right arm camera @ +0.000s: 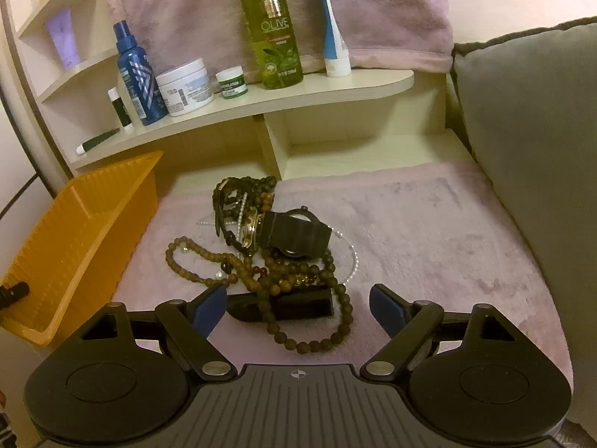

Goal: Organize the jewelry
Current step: 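Grasp the orange tray rim with the left tool while the right tool approaches the jewelry pile, then grasp the black watch from the jewelry pile with the right tool and lift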

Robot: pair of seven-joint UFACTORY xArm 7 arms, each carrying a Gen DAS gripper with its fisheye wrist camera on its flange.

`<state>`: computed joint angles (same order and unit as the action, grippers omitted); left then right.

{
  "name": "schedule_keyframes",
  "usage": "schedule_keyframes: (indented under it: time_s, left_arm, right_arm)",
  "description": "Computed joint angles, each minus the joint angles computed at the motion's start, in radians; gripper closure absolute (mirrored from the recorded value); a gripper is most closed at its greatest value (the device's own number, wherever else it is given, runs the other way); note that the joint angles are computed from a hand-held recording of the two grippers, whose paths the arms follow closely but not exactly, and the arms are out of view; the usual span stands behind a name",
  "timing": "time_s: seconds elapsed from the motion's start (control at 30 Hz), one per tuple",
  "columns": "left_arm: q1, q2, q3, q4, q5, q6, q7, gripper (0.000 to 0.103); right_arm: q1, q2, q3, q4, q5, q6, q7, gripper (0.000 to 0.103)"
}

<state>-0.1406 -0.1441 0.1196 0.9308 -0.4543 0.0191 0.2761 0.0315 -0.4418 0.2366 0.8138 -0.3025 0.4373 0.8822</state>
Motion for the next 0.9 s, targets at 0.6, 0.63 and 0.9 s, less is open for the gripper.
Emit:
schedule_keyframes:
  time_s: [0.6,0.63,0.9]
  left_arm:
    - [0.005,-0.039,0.004,-0.01,0.132,-0.016,-0.006,0.084]
    - [0.001,-0.039,0.008,-0.007,0.129,-0.011,-0.003,0.084]
    - [0.016,-0.041,-0.004,-0.006,0.145,-0.003,-0.014,0.085]
  right_arm:
    - [-0.073,0.04,0.04,0.027,-0.202,-0.052,-0.133,0.048]
    - [-0.078,0.05,0.045,0.03,-0.229,-0.056,-0.144,0.049]
    - [-0.069,0.138,0.041,0.067,-0.39,-0.08,-0.238,0.066]
